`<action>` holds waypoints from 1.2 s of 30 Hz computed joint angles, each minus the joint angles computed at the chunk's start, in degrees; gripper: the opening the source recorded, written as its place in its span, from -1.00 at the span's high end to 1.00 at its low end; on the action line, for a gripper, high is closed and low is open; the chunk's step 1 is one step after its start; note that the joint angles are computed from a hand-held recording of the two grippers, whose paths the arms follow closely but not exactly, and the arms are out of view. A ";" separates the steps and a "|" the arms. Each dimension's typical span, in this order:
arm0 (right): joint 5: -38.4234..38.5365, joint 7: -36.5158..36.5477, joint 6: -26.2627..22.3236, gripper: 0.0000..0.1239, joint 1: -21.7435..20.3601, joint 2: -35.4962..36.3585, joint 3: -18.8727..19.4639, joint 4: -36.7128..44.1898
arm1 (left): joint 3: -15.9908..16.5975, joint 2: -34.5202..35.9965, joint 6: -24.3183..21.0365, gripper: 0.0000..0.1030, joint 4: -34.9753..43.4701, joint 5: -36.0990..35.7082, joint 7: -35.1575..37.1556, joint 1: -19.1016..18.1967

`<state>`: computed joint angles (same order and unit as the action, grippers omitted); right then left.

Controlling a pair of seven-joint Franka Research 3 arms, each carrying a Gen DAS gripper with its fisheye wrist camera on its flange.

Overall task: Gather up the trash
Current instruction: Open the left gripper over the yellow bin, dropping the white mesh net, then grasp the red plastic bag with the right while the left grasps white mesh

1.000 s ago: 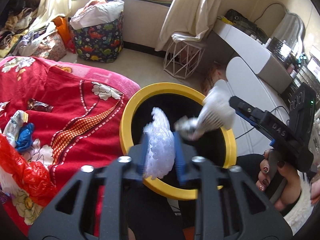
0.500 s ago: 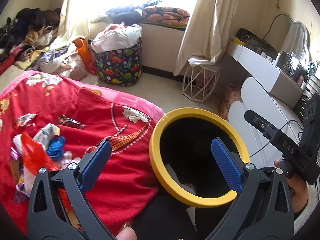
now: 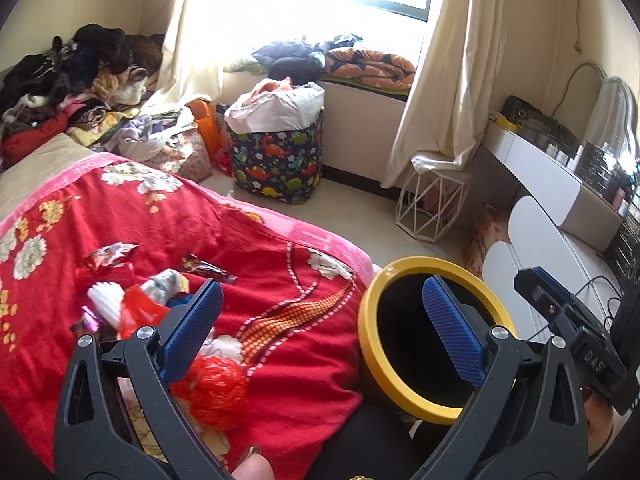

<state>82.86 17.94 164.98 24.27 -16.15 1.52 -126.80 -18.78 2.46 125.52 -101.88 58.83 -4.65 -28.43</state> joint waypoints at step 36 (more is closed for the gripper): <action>-15.80 7.00 -6.08 -0.49 8.56 0.43 4.50 -1.31 | -5.04 -23.46 -4.72 -0.78 -22.40 -8.24 -7.72 8.85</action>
<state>67.06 24.94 158.90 32.83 -15.72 6.02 -128.11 -23.82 -21.00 120.80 -124.28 50.59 -12.37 -19.57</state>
